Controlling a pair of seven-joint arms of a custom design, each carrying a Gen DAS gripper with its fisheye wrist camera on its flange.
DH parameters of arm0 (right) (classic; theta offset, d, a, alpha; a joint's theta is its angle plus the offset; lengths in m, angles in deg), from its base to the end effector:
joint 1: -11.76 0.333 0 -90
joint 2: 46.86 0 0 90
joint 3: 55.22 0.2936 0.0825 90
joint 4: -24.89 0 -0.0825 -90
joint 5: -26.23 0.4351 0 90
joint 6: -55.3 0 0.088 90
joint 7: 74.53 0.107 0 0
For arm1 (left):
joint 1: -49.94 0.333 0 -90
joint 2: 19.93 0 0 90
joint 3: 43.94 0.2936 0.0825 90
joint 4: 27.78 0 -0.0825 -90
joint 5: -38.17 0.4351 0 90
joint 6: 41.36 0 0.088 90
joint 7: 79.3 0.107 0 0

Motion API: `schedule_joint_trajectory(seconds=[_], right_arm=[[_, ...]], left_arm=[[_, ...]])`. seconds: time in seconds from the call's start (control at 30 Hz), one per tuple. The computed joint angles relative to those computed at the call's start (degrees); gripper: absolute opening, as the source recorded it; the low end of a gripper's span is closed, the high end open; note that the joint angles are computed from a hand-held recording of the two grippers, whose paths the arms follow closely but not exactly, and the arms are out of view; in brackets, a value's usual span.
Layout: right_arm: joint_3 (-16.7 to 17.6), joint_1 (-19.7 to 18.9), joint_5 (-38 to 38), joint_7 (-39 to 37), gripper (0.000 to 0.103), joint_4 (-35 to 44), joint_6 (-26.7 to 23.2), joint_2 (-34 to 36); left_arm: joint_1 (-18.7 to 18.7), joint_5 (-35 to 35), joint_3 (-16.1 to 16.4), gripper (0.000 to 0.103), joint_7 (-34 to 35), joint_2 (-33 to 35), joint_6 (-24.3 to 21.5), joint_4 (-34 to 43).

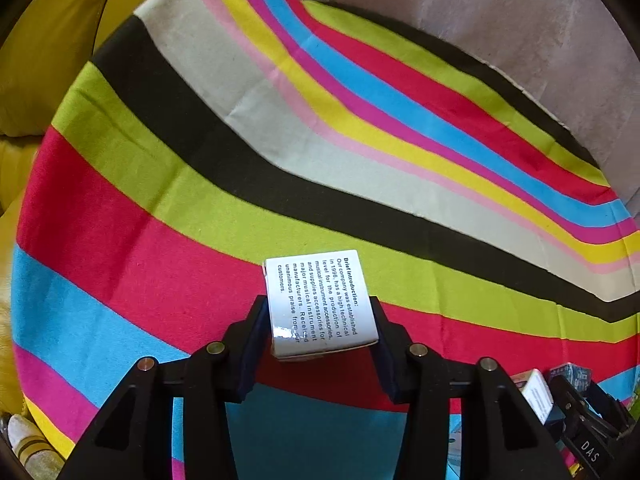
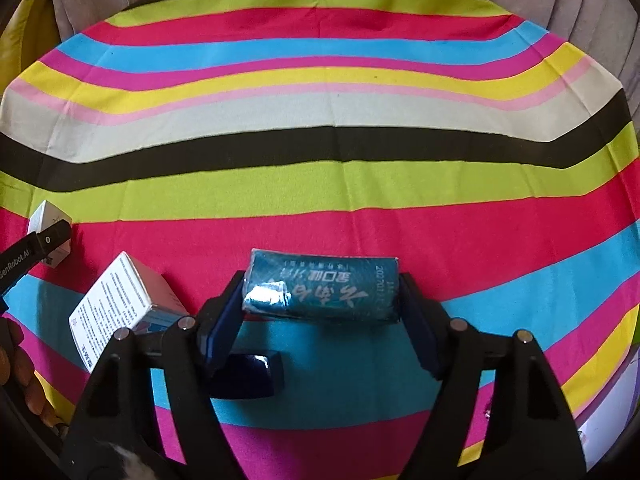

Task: Organize rigid objects
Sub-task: 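Grasp a white printed box with left while right grasps the teal packet, then carry the white box and teal packet into the purple-rimmed box and release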

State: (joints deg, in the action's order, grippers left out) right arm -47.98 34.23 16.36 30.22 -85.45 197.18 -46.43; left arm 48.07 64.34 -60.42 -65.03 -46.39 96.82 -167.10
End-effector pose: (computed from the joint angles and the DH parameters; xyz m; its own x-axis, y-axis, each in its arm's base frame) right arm 0.5656 0.3232 0.5027 0.3518 -0.9357 0.0253 -0.7890 -0.3110 -0.5299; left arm 0.4783 -0.1593 0.4719 0.6125 -0.7735 0.1627 -0.5806 -0.5799 -0.5714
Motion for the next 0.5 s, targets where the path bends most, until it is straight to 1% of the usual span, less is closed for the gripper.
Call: schedule_joint_trajectory(seconds=[0.07,0.17,0.33,0.4,0.5], right_arm=[[-0.06,-0.08,-1.06,1.29,0.076,-1.41,1.38,-1.27],[0.17,-0.14,-2.66,2.93,0.076,-2.19,2.06,-2.04],[0.47,-0.59,-5.6,5.67,0.076,-5.07,3.97,-5.03],[0.68,-0.79,-5.67,5.96,0.076,-6.62,4.04,-6.86],[1.09,-1.15,-5.78,6.76,0.076,-8.39,4.21,-8.92]], left_arm=[[0.12,1.11,-0.67,0.048,-0.48,-0.56,-0.05,-0.07],[-0.35,1.23,-0.77,0.048,-0.38,-1.52,0.45,-0.38],[-0.7,2.55,-2.03,0.048,-0.3,-3.11,0.66,-0.34],[-1.19,2.59,-2.52,0.048,-0.3,-4.15,0.25,-0.42],[-1.78,2.39,-2.8,0.048,0.01,-4.52,0.8,-0.18]])
